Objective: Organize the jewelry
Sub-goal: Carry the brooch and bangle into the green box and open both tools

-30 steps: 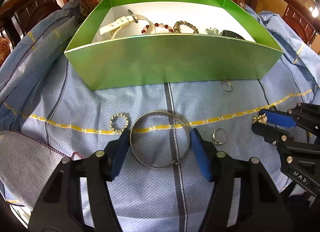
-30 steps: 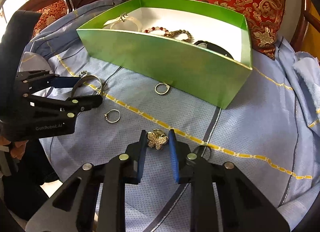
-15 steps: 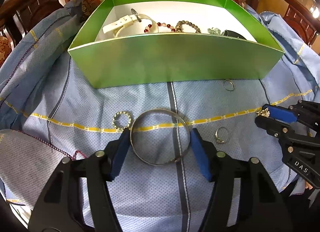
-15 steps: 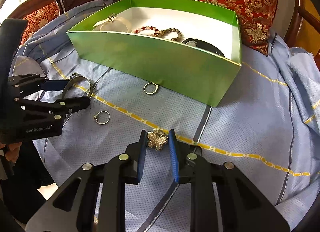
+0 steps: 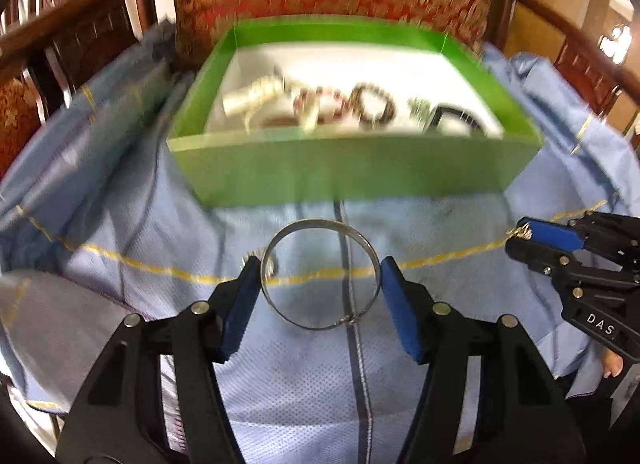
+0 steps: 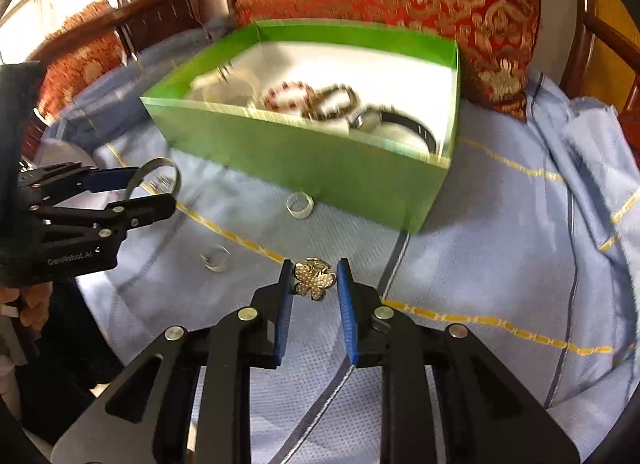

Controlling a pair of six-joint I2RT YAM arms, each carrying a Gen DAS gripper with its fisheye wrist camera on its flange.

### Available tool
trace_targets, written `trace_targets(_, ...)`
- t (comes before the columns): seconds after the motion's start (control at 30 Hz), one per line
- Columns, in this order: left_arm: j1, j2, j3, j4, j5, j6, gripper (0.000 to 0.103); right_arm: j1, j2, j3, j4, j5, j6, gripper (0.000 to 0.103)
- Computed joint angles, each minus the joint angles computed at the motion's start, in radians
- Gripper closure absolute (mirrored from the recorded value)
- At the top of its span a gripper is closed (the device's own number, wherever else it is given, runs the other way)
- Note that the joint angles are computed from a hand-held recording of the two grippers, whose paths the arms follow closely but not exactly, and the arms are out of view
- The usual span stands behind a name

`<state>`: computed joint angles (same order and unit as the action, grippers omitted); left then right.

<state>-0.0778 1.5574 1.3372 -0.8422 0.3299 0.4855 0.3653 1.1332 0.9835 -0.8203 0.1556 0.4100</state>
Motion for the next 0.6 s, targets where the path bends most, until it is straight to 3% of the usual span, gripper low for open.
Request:
trace_targets(0.17,0.008,0.068,0.224,-0.078,0.081,-0.034,0.042,-0.096,-0.041,0.101,0.024,-0.07,-0.045,0.08)
trace_targets(0.33,-0.073,0.254,0.525,-0.131,0.085,-0.093,0.042,-0.223,0.101,0.25,0.051,-0.103,-0.126,0.08)
trace_targets(0.6,-0.158,0.428,0.613,-0.085,-0.013,-0.091,0.042,-0.309,0.272,0.256,0.153,-0.16,-0.139,0.08)
